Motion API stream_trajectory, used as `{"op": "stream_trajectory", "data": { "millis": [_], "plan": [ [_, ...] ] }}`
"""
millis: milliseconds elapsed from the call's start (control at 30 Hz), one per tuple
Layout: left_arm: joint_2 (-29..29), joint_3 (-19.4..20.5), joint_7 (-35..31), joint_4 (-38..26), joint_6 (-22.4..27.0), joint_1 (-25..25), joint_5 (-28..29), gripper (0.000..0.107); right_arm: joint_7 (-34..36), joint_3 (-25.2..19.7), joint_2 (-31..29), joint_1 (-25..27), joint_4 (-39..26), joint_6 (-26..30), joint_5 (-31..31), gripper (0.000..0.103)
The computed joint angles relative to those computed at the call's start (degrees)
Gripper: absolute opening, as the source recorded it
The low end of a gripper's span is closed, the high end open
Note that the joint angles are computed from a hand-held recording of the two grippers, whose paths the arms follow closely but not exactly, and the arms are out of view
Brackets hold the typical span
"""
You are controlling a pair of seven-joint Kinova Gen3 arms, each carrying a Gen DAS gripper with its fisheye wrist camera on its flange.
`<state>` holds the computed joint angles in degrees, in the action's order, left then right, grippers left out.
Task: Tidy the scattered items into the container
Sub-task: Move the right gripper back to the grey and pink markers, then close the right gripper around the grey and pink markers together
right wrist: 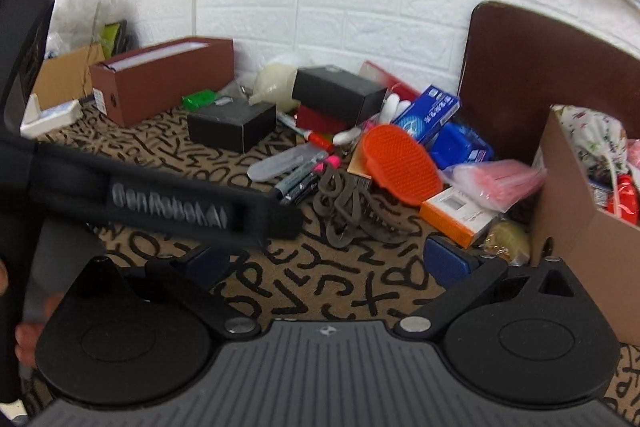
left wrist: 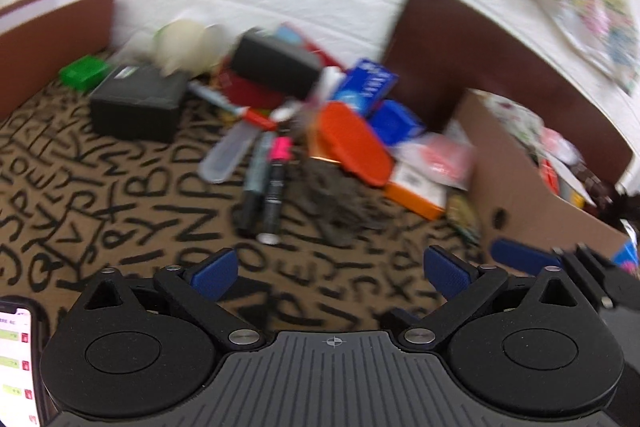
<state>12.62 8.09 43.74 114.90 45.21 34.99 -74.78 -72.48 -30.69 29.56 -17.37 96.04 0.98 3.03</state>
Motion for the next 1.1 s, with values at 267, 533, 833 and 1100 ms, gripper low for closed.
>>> {"op": "stream_trajectory", "data": {
  "millis": [267,533,833,1100],
  "plan": [
    [0.46,-2.23,-2.24,1.73,-7.57,-5.2,-1.31,0.085,-0.5,4.6,3.83,-5.09,-6.09,4.29,-1.88,0.101],
    [0.77,-5.35,-5.01,2.15,-12.3,-7.86,-0.17,0.065,5.29,0.6,8.49,-3.64,-12.74,12.57,-6.09,0.068],
    [0.97,-7.19,-7.54,2.56,-15.18,-9.93,0.35,0.042,8.52,3.28,12.08,-7.79,-17.66,14.54,-12.51,0.053],
    [0.58,-8.3,-7.04,3.11,-20.51,-11.57,-2.14,0.044,4.57,8.17,12.66,-11.2,-18.81,12.79,-12.72,0.04]
  ]
}}
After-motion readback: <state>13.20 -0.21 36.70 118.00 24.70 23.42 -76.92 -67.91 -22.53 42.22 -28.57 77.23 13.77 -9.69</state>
